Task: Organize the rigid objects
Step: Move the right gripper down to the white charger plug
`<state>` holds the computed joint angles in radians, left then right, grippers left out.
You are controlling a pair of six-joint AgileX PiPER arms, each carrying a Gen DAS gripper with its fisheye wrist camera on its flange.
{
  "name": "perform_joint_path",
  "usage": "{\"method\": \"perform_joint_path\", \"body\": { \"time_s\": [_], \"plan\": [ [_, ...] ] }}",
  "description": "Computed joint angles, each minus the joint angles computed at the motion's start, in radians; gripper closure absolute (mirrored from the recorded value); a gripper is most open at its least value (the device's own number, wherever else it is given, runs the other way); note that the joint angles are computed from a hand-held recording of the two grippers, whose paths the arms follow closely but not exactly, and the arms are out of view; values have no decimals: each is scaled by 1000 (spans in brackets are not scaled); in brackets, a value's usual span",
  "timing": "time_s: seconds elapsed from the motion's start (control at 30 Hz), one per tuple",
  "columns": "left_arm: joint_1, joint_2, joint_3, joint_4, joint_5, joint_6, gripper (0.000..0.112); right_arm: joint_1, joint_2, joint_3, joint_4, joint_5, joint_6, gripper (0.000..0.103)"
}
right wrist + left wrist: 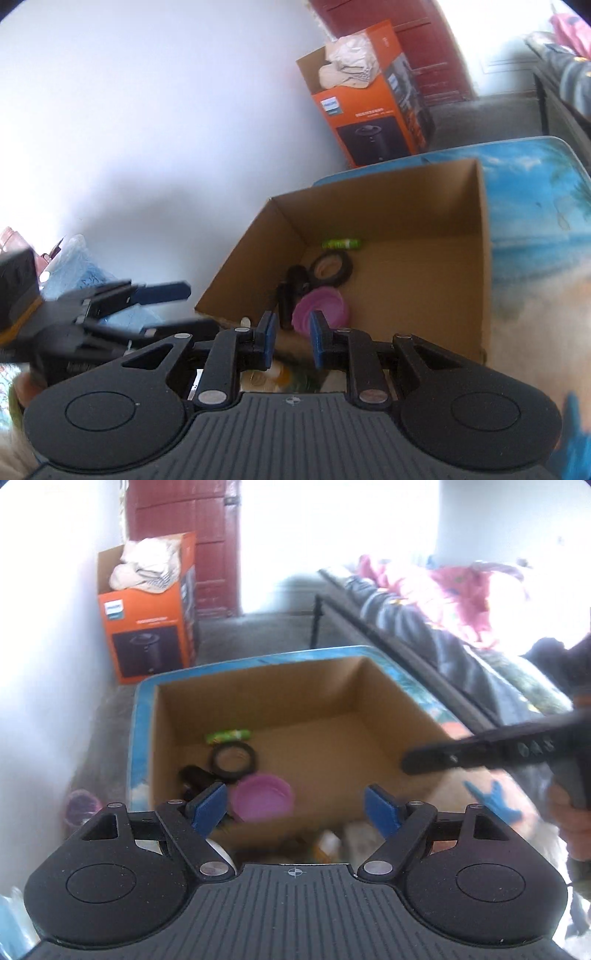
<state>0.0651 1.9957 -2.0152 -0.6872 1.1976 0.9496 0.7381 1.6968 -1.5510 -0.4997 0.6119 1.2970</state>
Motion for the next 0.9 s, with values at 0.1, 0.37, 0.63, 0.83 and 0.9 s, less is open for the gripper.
{"method": "perform_joint_path", "body": {
  "time_s": [0.1,0.37,0.63,0.83,0.9],
  "plan": [
    [25,-83,185,-72,-24,109,30,68,-15,52,-187,21,235,75],
    [-63,-235,640,-178,-341,369,39,80,-3,190,-264,-61,521,54],
    [-151,-259,815,-308,-596,548,54,33,56,186,-227,-109,544,61],
    [-198,-253,861,-359,-703,600,59,-8,89,202,-155,-192,506,69],
    [-213,-246,860,-341,-735,578,69,-14,95,205,-140,-211,501,72]
  ]
}}
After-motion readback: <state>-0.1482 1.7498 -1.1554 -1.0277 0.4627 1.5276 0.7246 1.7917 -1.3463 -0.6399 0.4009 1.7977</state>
